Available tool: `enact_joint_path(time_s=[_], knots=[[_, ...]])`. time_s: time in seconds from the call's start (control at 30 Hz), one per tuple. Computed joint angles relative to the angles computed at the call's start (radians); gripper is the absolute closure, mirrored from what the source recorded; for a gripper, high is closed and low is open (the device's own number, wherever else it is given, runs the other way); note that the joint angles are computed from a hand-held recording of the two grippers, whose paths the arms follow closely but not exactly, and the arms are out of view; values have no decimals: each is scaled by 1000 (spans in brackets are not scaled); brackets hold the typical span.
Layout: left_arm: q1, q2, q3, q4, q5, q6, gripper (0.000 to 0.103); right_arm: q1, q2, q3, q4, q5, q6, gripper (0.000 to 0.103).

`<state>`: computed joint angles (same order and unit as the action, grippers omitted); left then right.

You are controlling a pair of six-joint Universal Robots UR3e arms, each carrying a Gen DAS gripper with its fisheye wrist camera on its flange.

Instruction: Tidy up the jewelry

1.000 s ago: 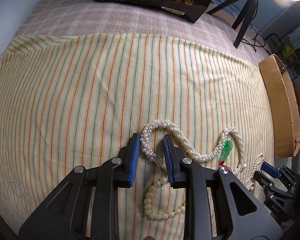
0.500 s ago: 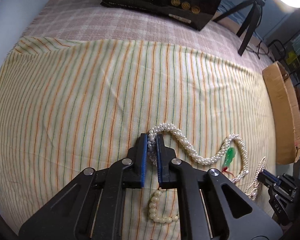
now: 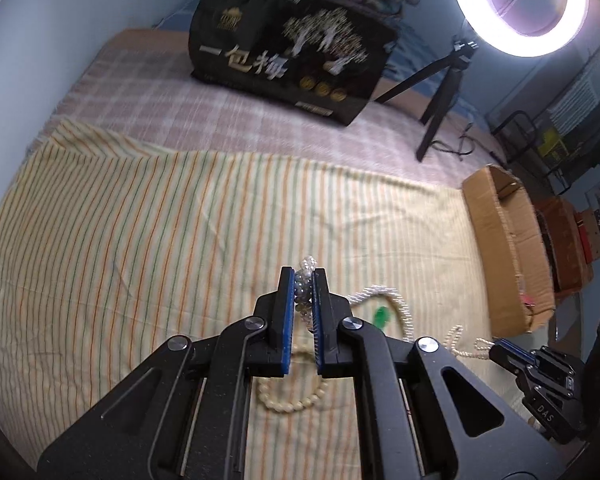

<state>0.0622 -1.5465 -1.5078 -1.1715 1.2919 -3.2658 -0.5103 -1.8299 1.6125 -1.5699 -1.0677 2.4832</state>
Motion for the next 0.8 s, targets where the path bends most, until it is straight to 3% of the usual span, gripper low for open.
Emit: enact_joint_path(time_s=[0.8], knots=[[-115,75,287,-77,-66,-79,97,-255,-84,-265,422,209,-252,100]])
